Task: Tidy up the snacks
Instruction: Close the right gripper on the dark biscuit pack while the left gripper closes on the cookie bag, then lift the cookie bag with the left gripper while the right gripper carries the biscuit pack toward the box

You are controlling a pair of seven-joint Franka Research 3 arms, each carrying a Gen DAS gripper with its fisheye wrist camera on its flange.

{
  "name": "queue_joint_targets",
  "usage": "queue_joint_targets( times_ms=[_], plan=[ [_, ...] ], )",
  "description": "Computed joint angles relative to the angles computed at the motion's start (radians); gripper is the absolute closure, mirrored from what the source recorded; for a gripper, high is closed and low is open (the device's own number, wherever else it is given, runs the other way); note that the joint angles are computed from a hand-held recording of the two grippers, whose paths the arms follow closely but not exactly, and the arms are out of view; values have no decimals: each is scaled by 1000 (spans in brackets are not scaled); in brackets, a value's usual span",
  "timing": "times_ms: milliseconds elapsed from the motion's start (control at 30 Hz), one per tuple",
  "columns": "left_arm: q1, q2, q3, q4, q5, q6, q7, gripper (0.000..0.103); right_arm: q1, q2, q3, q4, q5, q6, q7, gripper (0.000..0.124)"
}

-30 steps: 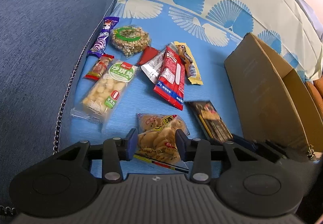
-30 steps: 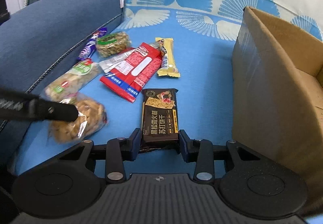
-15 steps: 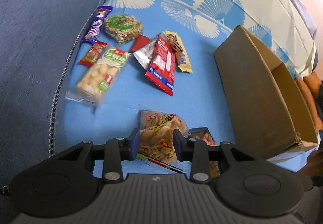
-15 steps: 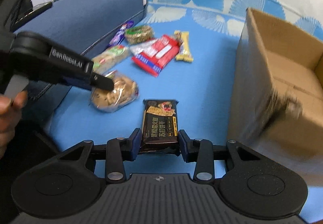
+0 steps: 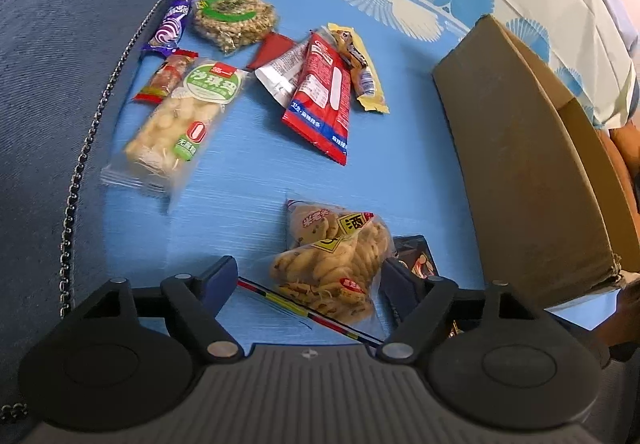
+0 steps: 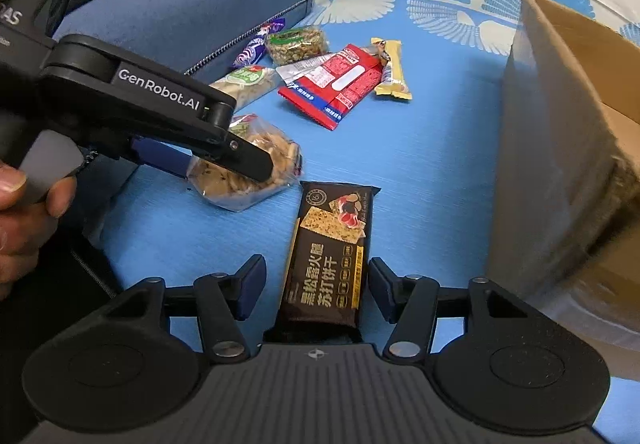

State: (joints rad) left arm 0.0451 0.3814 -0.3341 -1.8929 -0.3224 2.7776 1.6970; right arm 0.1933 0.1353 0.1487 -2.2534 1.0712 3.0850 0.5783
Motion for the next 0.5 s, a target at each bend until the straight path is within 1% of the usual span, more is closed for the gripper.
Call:
queue_joint_targets(
  times_ms=[100,333,400,467,500],
  plan=[
    [-4,6,4,9,10,-9,-7,20,8,15,-10,5,-50,5,50,65],
    [-32,8,24,13,75,-9,-28,20,-5,19,13,-6,-95,39,62,64],
    [-36,8,27,11,90,-4,-35,24,-1,17,13,-14,-124,54,78,67],
    [-33,6,23,5,95,6,-33,25,-10,12,21,-22,-133,63,80,78],
    [-31,5,20,4,96,9,-30,27,-18,10,29,-23,-127,64,72,79]
  ],
)
